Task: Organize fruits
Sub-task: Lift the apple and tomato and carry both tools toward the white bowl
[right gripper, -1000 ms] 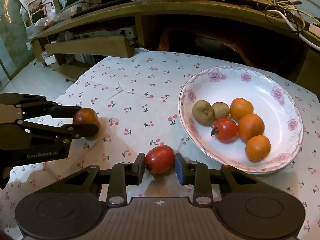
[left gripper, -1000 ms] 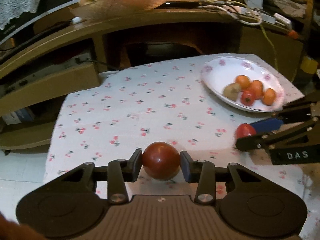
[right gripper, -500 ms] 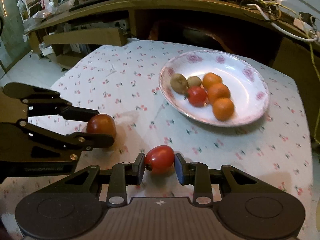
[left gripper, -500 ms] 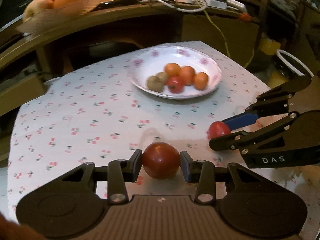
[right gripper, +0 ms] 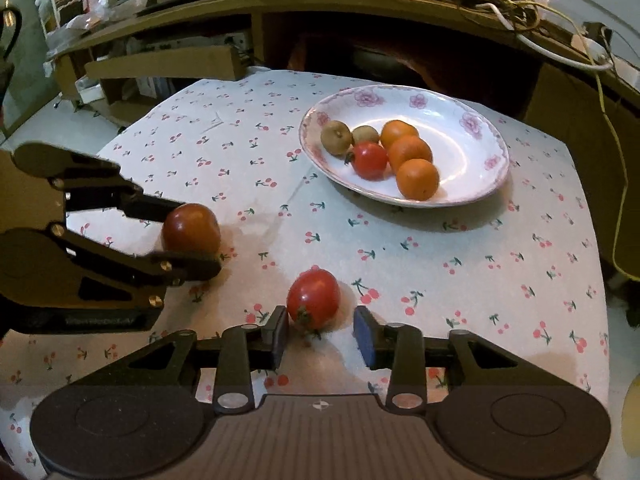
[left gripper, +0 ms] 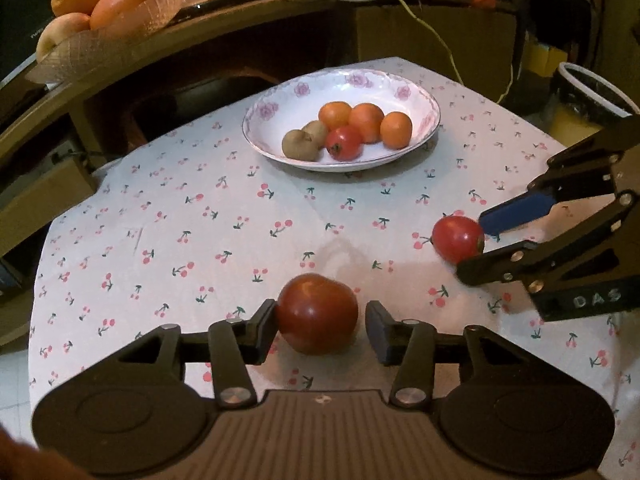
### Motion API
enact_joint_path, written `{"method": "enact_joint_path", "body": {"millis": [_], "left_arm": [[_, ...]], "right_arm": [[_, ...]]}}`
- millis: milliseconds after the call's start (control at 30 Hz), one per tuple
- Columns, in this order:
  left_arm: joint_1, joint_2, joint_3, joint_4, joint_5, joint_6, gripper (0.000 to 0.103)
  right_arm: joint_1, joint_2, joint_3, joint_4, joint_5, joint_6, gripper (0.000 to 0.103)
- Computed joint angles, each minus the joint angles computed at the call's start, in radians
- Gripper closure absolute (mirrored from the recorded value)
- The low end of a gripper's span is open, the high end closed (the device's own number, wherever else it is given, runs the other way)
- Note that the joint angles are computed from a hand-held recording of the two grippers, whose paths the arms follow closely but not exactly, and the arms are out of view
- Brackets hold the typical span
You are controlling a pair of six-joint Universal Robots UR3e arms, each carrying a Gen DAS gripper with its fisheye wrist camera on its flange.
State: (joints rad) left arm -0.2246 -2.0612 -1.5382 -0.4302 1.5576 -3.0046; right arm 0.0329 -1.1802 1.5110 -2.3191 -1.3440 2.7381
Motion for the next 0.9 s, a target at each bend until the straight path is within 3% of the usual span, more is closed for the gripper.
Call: {"method": "enact_joint_path", "body": {"millis": [67,300,733,900], "left_arm": [[0.009,0.003,-0.001,-0.005,-0.014,0.000,0.047],[0.027,0.017,-0.013,-0.005,-0.026,0.006,0.045],[0.032,0.013,-0.003,-0.007,-0.045,0.004,0.044],[0.024,0.002,0.017,-0.027,-0.037,0.010,0.044]], "right_arm": [[-0.005,-0.009,0.015,-0.012,-0.002,0.003,0.052],[-0.011,0.002,-0.005,-0.003,0.021,0.006,0.046],[0.019,0.043,-0.052,-0.001,0.025,0.020,0.047],[0.027,0.059,-0.073,0.022,0.017,0.018,0.057]]}}
